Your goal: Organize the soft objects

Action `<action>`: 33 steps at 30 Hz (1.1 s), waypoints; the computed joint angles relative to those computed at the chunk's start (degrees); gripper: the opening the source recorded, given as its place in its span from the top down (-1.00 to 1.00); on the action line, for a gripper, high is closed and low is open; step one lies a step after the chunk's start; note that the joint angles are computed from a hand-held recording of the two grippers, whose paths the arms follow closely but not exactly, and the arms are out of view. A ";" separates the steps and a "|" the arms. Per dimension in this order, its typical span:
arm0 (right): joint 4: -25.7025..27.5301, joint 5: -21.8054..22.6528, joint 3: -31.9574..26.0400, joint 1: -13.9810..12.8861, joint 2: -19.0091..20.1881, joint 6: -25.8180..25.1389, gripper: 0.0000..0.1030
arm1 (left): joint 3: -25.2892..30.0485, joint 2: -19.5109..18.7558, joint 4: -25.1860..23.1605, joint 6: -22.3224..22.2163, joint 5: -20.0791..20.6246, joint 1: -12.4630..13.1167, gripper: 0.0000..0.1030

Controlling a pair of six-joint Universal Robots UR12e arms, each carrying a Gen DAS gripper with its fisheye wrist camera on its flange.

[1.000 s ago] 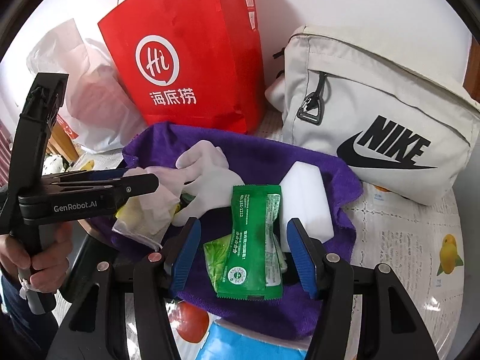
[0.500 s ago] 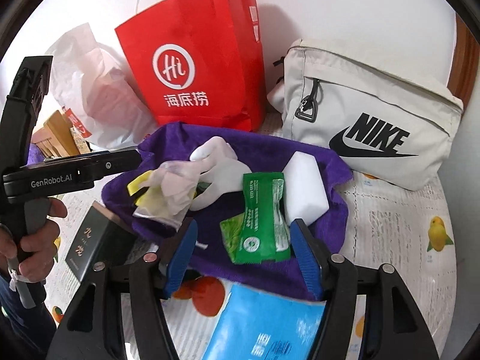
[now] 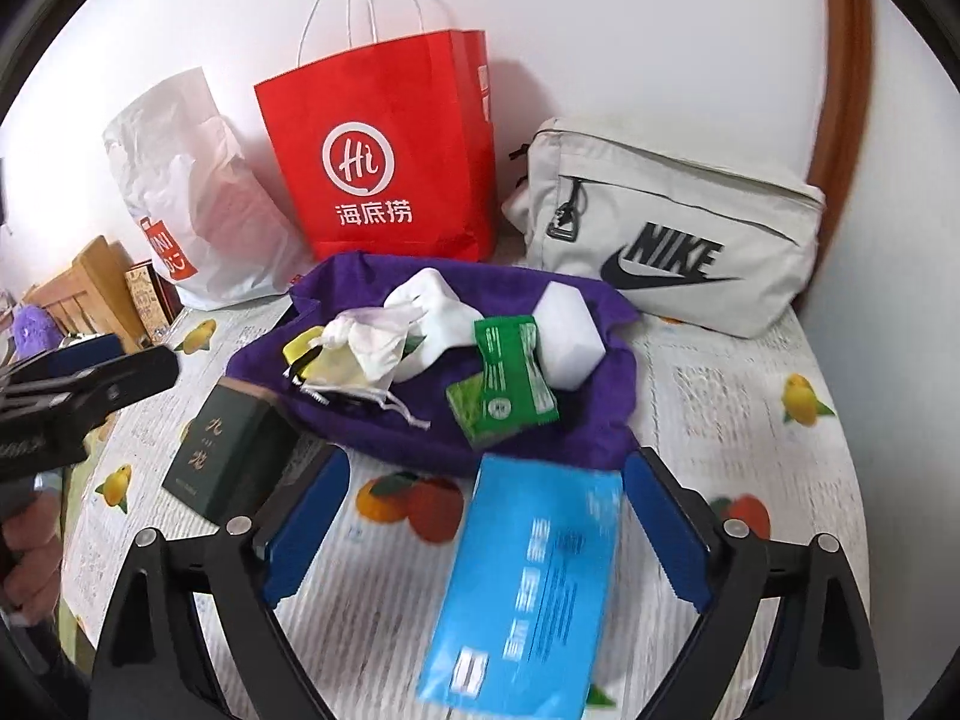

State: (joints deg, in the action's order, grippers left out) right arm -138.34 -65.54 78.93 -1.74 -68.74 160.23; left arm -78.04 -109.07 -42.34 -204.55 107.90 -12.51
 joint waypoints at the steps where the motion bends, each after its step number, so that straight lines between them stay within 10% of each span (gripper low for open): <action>1: -0.01 0.34 1.12 -0.28 -0.98 0.31 -0.83 | -0.87 0.68 0.41 0.04 0.94 -0.53 -0.90; 33: -10.02 5.78 25.33 -8.19 -20.11 -2.73 -0.84 | -16.57 11.82 6.97 -5.34 12.10 -11.55 -0.90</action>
